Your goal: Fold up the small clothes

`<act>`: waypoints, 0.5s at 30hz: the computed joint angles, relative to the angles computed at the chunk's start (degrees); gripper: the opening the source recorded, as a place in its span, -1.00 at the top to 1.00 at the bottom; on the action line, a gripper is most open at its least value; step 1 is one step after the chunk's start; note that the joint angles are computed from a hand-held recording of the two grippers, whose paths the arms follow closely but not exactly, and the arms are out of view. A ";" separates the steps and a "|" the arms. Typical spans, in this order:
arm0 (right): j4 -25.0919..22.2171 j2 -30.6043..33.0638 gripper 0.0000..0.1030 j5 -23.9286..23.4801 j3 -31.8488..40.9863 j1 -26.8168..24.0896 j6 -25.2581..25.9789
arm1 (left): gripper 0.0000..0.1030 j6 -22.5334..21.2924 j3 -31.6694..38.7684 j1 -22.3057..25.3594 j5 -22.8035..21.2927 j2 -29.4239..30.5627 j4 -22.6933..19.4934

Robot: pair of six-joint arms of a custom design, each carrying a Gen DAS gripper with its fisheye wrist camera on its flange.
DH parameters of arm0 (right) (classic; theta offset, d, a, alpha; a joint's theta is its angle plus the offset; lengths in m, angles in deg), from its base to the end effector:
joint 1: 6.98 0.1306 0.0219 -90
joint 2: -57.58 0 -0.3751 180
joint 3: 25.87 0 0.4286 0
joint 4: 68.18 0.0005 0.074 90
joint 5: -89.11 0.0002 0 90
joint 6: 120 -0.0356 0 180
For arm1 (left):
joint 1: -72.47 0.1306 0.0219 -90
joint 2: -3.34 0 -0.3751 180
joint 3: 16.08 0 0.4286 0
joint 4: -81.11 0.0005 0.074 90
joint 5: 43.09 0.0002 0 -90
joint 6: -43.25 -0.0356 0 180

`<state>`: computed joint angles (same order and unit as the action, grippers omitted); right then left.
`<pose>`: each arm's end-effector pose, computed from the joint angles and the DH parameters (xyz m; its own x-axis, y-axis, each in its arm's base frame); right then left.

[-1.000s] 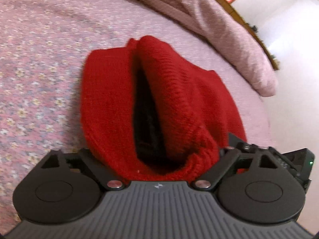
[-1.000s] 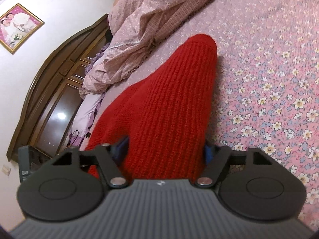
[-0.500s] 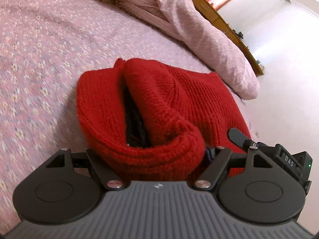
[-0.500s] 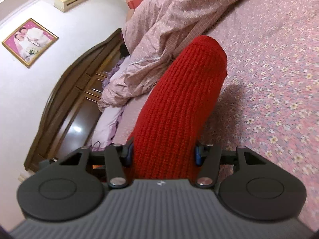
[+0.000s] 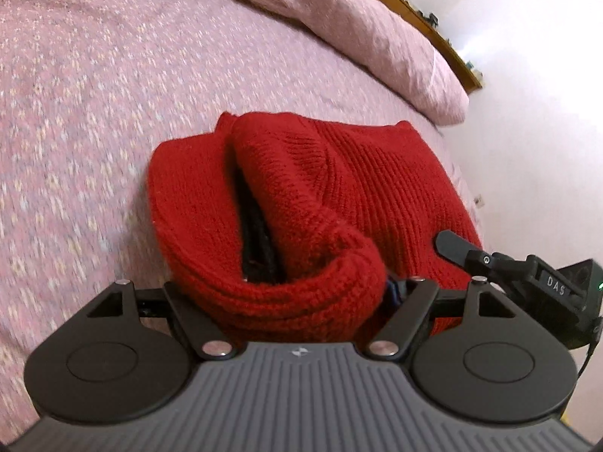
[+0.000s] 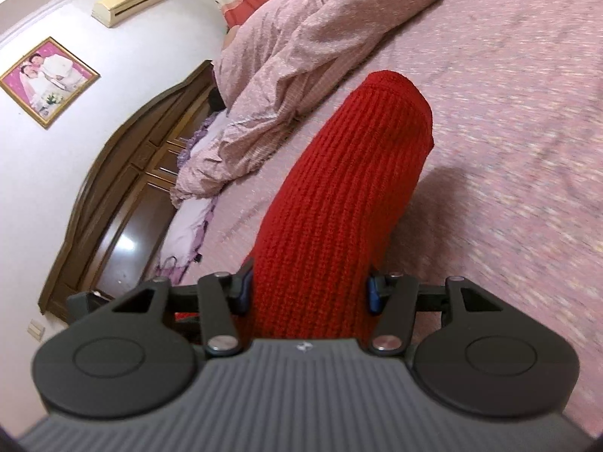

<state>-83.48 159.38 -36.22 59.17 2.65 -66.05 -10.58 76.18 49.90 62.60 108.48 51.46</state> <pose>0.5845 0.1195 0.3193 -0.7878 0.3533 -0.5046 -0.1930 0.6363 0.7469 0.5662 -0.2463 0.3238 -0.8306 -0.2701 -0.4870 0.0785 0.8090 -0.5825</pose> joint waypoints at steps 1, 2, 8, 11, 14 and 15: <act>-0.69 -0.65 -0.09 0.24 -0.72 -0.11 0.89 | -0.55 -0.66 -0.65 -0.58 -0.95 -0.34 -0.20; -1.39 -1.27 -0.09 0.44 -1.57 -0.33 1.84 | -0.55 -1.49 -1.28 -1.16 -2.20 -0.72 -0.60; -6.36 -1.99 -0.12 5.94 -3.46 0.54 8.52 | -0.57 -5.12 -2.82 -2.50 -8.60 -1.53 -2.98; -6.62 -1.17 -0.18 9.68 -3.45 1.65 11.50 | -0.57 -6.94 -2.05 -2.38 -11.15 -0.87 -3.67; -5.76 -0.82 -0.20 11.62 -3.21 2.54 12.88 | -0.58 -8.37 -2.84 -2.53 -14.40 -1.37 -3.34; -5.80 -0.71 -0.20 12.29 -2.88 2.91 13.93 | -0.58 -8.32 -3.23 -2.55 -15.25 -1.67 -3.27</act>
